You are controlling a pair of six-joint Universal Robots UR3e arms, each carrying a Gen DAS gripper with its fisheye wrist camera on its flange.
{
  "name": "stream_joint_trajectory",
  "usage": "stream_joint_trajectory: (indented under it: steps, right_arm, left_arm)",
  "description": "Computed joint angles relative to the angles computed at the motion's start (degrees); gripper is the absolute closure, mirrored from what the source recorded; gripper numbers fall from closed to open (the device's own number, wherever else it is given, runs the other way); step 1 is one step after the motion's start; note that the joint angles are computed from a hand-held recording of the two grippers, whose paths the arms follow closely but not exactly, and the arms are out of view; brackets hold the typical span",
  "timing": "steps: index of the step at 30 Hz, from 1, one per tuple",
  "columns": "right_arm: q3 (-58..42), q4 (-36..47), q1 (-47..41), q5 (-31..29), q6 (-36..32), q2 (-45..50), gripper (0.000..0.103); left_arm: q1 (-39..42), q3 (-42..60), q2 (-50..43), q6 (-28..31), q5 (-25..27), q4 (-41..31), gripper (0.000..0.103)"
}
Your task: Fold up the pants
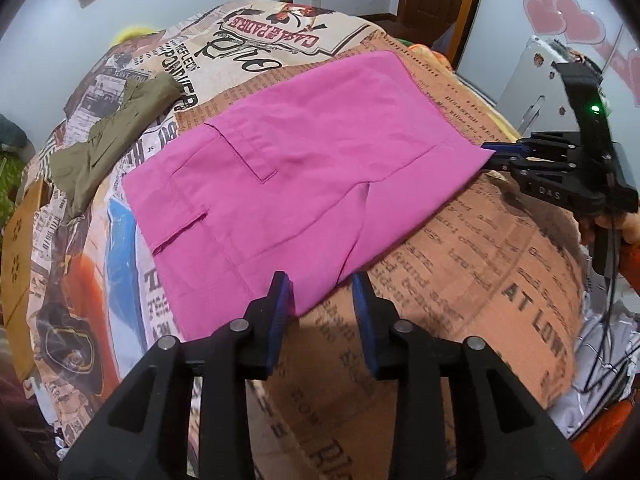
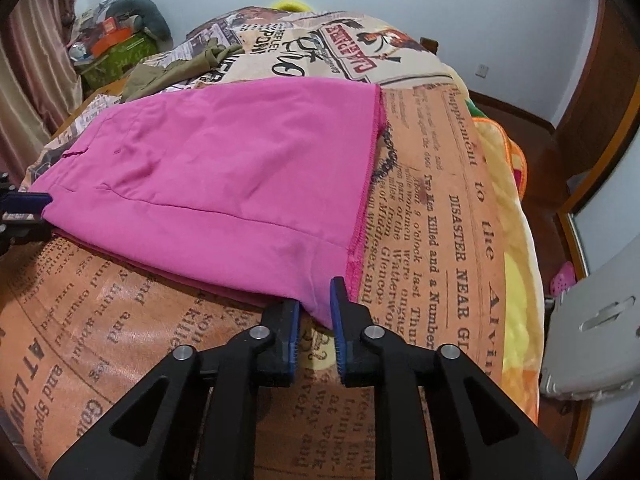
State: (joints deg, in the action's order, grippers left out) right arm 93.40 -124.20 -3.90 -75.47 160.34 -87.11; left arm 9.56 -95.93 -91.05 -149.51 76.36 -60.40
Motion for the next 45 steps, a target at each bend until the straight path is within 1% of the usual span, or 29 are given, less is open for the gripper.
stream_joint_trajectory:
  steps: [2, 3, 4, 5, 9, 12, 14, 16, 21, 24, 29, 31, 32, 34, 35, 40, 42, 43, 44, 45]
  right_arm:
    - [0.4, 1.56, -1.91, 2.12, 0.27, -0.77, 0.082]
    - [0.86, 1.99, -2.81, 3.04, 0.52, -1.16, 0.081]
    - [1.5, 2.49, -3.97, 4.0, 0.82, -1.65, 0.08]
    - [1.93, 2.85, -4.64, 4.52, 1.04, -2.03, 0.08]
    - [3.21, 3.85, -6.6, 3.64, 2.21, -3.85, 0.08]
    - [3.46, 4.23, -8.16, 4.11, 2.69, -5.65, 0.08]
    - [2.83, 4.24, -8.64, 4.61, 2.99, -6.43, 0.08]
    - [1.99, 3.85, -9.01, 6.56, 3.45, -7.19, 0.08]
    - [-0.02, 2.51, -7.2, 10.93, 5.83, -6.28, 0.08]
    - [-2.09, 2.47, -4.41, 12.68, 7.03, -3.5, 0.08]
    - [-5.9, 3.56, 0.78, 11.56, 6.38, 2.06, 0.08]
    - [-10.01, 7.66, 3.51, 7.63, 5.33, 6.27, 0.08]
    - [-9.82, 7.86, 3.85, 7.06, 5.11, 7.12, 0.08]
    - [-6.33, 4.93, 2.62, 8.85, 4.61, 6.15, 0.079]
    - [-6.2, 5.15, 2.21, 9.02, 4.36, 6.04, 0.079]
    - [-5.8, 5.83, 0.85, 8.38, 3.57, 5.78, 0.08]
    - [-5.06, 5.67, 0.23, 8.33, 3.13, 5.2, 0.082]
    - [-4.6, 4.95, 0.53, 6.96, 3.38, 4.81, 0.082]
    - [-3.89, 3.75, 1.04, 4.94, 3.66, 4.42, 0.081]
    - [-3.09, 3.38, 1.06, 4.31, 3.66, 3.71, 0.081]
  left_arm:
    - [0.77, -0.72, 1.45, 0.04, -0.24, -0.42, 0.069]
    - [1.45, -1.08, 2.4, -0.02, -0.31, -0.72, 0.068]
    - [1.87, -1.31, 2.96, -0.16, -0.35, -0.86, 0.065]
    - [2.74, -1.52, 3.77, -0.36, -0.56, -1.09, 0.063]
    - [5.98, -1.38, 5.64, -0.67, -1.74, -1.91, 0.061]
    - [8.2, -0.79, 6.15, -2.06, -2.01, -1.38, 0.057]
    - [9.2, 0.3, 5.47, -3.43, -2.37, -1.34, 0.055]
    - [10.23, 2.77, 3.79, -4.96, -3.74, -3.4, 0.055]
    - [9.31, 4.07, 1.1, -7.73, -4.69, -2.49, 0.055]
    - [6.8, 3.29, -0.01, -8.43, -2.8, 0.21, 0.055]
    - [3.27, 0.83, -1.86, -7.26, 2.04, 3.81, 0.055]
    - [3.08, -0.71, -2.35, -6.72, 3.29, 5.23, 0.055]
    - [3.6, -1.38, -2.14, -6.28, 2.82, 5.52, 0.055]
    - [4.79, -2.75, -1.18, -5.73, 1.29, 6.11, 0.055]
    - [5.15, -3.22, -0.78, -5.53, 0.96, 6.25, 0.055]
    - [4.84, -5.51, 0.3, -5.19, 1.93, 8.81, 0.054]
    - [4.56, -6.86, 0.89, -5.44, 2.86, 10.5, 0.05]
    - [4.52, -7.33, 1.01, -5.77, 3.59, 11.23, 0.041]
    - [5.13, -7.44, 0.95, -5.74, 3.23, 10.85, 0.037]
    - [6.29, -7.55, 1.06, -5.37, 1.76, 9.78, 0.037]
